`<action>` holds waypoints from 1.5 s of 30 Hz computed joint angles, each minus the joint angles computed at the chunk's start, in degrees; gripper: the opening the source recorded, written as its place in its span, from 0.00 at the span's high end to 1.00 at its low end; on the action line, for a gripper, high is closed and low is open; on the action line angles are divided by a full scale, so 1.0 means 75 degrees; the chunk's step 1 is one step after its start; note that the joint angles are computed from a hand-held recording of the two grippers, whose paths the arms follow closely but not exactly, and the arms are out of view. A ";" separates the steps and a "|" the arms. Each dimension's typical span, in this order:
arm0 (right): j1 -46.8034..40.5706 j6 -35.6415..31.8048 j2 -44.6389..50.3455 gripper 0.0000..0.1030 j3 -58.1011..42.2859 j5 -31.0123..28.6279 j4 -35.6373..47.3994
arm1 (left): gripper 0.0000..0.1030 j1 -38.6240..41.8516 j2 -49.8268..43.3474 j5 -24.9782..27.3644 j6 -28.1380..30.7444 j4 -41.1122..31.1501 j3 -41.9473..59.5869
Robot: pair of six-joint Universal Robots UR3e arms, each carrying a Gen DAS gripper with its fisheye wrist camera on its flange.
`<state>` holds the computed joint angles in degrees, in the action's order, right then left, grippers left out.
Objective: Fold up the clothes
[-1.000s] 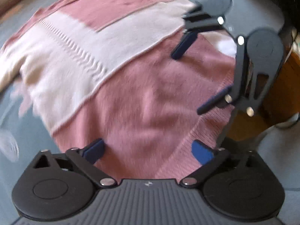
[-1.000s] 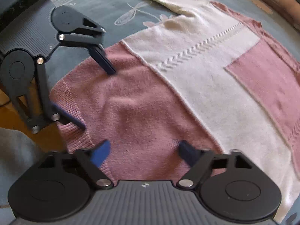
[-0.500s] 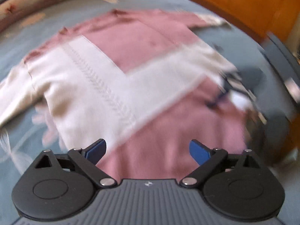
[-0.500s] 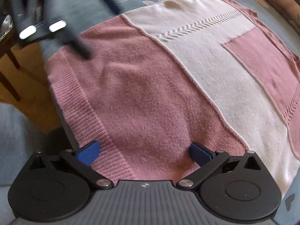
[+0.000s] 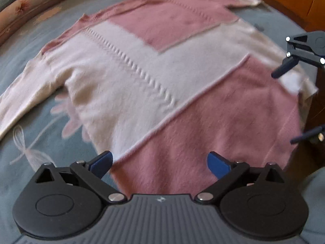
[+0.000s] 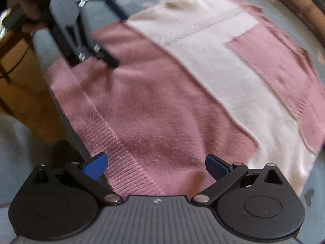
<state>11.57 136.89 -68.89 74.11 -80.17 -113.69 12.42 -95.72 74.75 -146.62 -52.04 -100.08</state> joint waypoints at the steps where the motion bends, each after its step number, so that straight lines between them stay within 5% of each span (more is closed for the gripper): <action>1: -0.0115 0.0240 -0.0145 0.00 0.0067 -0.0023 -0.0139 | 0.04 0.0011 -0.0014 -0.0158 0.0047 -0.0061 0.0151; 7: -0.1423 0.2390 -0.0335 0.00 -0.0450 0.0063 0.0394 | 0.04 -0.0610 -0.1111 -0.0671 0.0384 0.0450 0.1119; 11: -0.2017 0.3697 -0.0075 0.00 -0.0364 -0.0056 0.0115 | 0.04 -0.1009 -0.1640 -0.0298 0.0432 0.0249 0.1490; 19: -0.2516 0.4601 -0.1770 0.01 0.2006 -0.0654 -0.0385 | 0.05 -0.1285 -0.1731 -0.0068 0.1078 0.0487 0.1665; 23: -0.2469 0.4982 -0.2419 0.01 0.2718 -0.1293 -0.0264 | 0.05 -0.1543 -0.1968 -0.0792 0.1808 0.0200 0.2270; 29: -0.2378 0.5320 -0.3014 0.01 0.3592 -0.1086 -0.0397 | 0.05 -0.2185 -0.2552 -0.1149 0.2332 0.0042 0.2782; 35: -0.2435 0.4925 -0.3510 0.01 0.4244 -0.0025 -0.0569 | 0.03 -0.2328 -0.2987 -0.0670 0.2513 0.0058 0.2954; 41: -0.3703 0.4524 -0.3925 0.01 0.5009 0.3325 -0.0022 | 0.02 -0.2243 -0.3223 -0.0830 0.2739 -0.0482 0.3452; 45: -0.3785 0.4233 -0.3485 0.01 0.5477 0.4452 -0.0512 | 0.02 -0.2154 -0.3333 -0.0991 0.2854 -0.0700 0.3641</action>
<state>-16.82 168.63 -95.03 115.18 -46.77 -117.53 -3.74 -120.72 67.32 -125.22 -57.29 -72.78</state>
